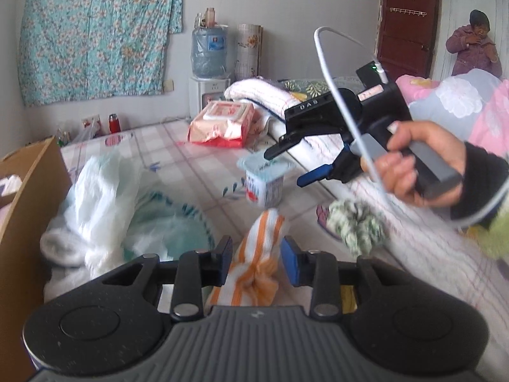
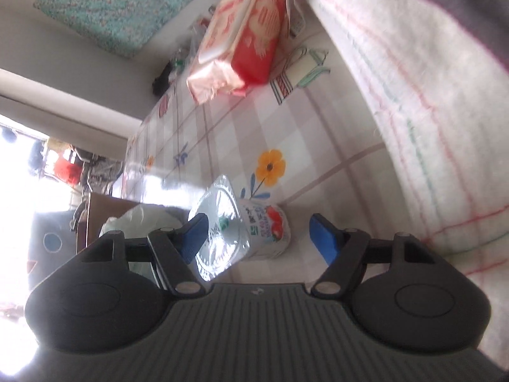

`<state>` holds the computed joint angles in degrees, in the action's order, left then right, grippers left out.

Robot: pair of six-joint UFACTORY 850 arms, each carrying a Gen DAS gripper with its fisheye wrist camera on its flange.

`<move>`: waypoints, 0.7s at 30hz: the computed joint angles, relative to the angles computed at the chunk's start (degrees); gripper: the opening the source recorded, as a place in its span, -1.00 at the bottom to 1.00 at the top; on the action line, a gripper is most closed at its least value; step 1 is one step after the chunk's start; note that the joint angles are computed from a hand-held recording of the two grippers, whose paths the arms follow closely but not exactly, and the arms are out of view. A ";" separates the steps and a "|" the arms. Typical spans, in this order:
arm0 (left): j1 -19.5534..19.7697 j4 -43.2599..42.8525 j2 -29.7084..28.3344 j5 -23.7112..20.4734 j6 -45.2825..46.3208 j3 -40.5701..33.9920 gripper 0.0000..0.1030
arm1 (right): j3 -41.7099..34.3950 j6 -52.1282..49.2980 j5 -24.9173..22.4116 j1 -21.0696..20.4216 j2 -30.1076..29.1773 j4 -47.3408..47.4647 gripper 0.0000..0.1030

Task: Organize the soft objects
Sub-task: 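Lift the yogurt cup with the right tool and carry it over the box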

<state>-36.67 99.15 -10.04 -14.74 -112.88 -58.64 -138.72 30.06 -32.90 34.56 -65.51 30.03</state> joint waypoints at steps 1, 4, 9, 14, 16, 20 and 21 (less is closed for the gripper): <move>-0.11 0.04 -0.82 -0.34 -0.14 -0.92 -0.31 | 1.26 -0.65 1.07 -0.02 0.88 -0.24 0.27; -0.26 -2.93 -3.89 -0.72 2.53 -4.64 -0.31 | 2.11 -1.31 3.09 0.14 1.84 -2.43 0.15; -1.22 -9.55 -10.75 -4.80 9.78 -12.56 -0.22 | -4.99 -1.30 0.80 -0.15 -1.77 -4.87 0.01; -0.85 -21.45 -17.41 -6.30 21.49 -20.45 -0.11 | -10.13 -3.70 -1.53 -1.14 -5.16 -1.98 -0.08; -0.41 -26.92 -19.59 -6.32 26.33 -23.18 -0.06 | -10.09 -5.58 -1.99 -1.54 -5.57 0.77 -0.12; 0.11 -32.09 -22.50 -6.87 31.20 -26.37 0.06 | -7.50 -11.38 -1.41 -2.18 -4.98 8.30 -0.17; 0.21 -33.37 -23.18 -7.02 32.65 -27.20 0.06 | -7.68 -12.16 -1.49 -2.28 -5.14 9.17 -0.18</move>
